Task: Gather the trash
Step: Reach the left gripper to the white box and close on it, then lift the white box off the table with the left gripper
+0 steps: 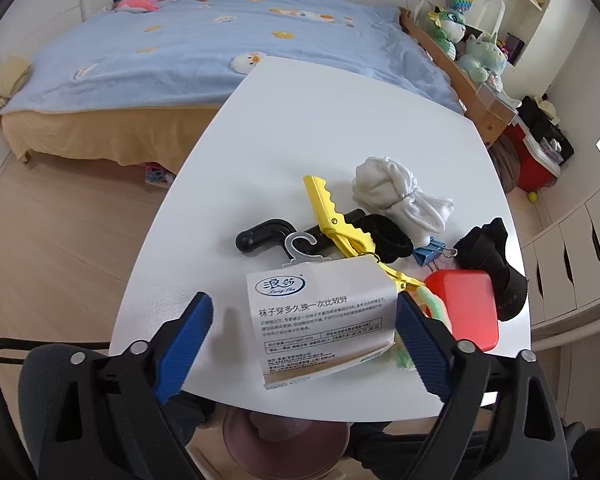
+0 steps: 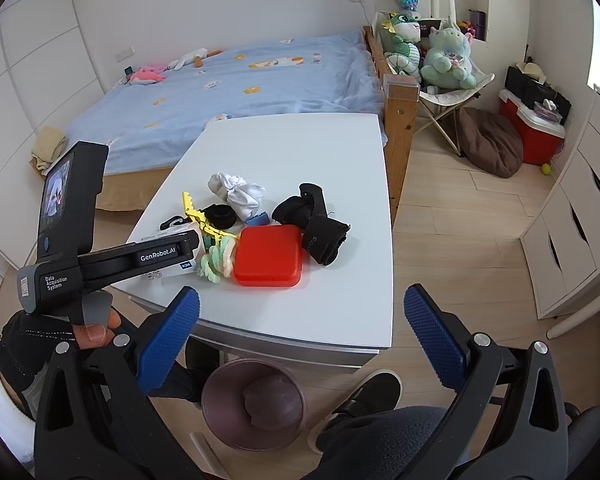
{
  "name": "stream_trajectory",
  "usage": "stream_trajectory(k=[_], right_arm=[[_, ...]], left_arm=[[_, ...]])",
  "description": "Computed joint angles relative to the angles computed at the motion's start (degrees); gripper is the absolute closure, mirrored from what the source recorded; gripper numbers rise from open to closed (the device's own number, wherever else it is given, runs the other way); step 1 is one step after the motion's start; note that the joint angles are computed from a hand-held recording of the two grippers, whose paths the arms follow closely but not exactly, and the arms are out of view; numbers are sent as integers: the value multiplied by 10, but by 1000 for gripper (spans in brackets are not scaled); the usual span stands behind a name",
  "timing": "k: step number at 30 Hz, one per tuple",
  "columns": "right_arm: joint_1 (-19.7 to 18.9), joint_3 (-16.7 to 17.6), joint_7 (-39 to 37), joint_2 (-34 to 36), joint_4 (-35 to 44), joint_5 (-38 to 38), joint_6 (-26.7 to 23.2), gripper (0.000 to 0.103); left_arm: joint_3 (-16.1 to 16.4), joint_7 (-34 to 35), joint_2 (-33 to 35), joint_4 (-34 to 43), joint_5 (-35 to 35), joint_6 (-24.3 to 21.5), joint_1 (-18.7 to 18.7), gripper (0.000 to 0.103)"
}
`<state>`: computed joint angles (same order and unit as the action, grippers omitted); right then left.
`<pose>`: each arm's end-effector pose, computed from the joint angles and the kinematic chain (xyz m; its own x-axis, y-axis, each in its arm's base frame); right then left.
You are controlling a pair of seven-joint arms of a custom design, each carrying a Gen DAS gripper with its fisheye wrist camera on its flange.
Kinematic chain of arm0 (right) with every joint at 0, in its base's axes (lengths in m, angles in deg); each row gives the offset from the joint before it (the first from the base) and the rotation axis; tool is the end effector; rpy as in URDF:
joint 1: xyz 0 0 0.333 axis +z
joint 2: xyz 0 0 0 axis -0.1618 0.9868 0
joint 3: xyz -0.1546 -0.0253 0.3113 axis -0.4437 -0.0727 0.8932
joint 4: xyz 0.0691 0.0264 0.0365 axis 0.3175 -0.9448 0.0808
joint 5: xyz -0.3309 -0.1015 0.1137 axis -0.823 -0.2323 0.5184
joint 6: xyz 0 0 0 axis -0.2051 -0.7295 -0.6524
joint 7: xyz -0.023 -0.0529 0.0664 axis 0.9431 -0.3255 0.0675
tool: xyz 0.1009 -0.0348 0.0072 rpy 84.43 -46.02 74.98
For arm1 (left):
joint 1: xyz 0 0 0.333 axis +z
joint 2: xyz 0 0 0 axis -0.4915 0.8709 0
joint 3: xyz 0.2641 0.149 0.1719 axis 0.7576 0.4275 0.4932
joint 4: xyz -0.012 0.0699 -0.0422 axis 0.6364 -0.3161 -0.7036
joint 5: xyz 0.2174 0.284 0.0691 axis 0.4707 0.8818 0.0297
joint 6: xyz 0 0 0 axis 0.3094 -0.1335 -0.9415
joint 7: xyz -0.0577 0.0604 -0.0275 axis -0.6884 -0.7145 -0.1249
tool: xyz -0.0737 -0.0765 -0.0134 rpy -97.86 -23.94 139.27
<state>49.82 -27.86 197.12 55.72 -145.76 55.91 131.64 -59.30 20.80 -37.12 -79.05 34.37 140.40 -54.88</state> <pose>0.4745 0.4552 0.3485 0.4306 -0.8959 -0.1091 -0.7306 -0.2750 -0.6250 0.4856 -0.3255 0.2885 0.4278 -0.8878 0.1699 -0.7611 -0.4552 -0.4620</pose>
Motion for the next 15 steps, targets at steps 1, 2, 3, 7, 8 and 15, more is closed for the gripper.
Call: stream_trajectory(k=[1, 2, 3, 7, 8, 15], right_arm=[[-1, 0, -1, 0, -1, 0, 1, 3], [-2, 2, -2, 0, 0, 1, 1, 3], [-2, 2, -2, 0, 0, 1, 0, 3], [-4, 4, -4, -1, 0, 1, 0, 3], [-4, 4, -4, 0, 1, 1, -2, 3], [-1, 2, -3, 1, 2, 0, -2, 3]], left_arm=[[0, 0, -1, -2, 1, 2, 1, 25], [-1, 3, -1, -4, -2, 4, 2, 31], [-1, 2, -3, -8, -3, 4, 2, 31], [7, -19, -13, -21, 30, 17, 0, 32], [8, -27, -16, -24, 39, 19, 0, 33], [4, -77, -41, -47, 135, 25, 7, 33]])
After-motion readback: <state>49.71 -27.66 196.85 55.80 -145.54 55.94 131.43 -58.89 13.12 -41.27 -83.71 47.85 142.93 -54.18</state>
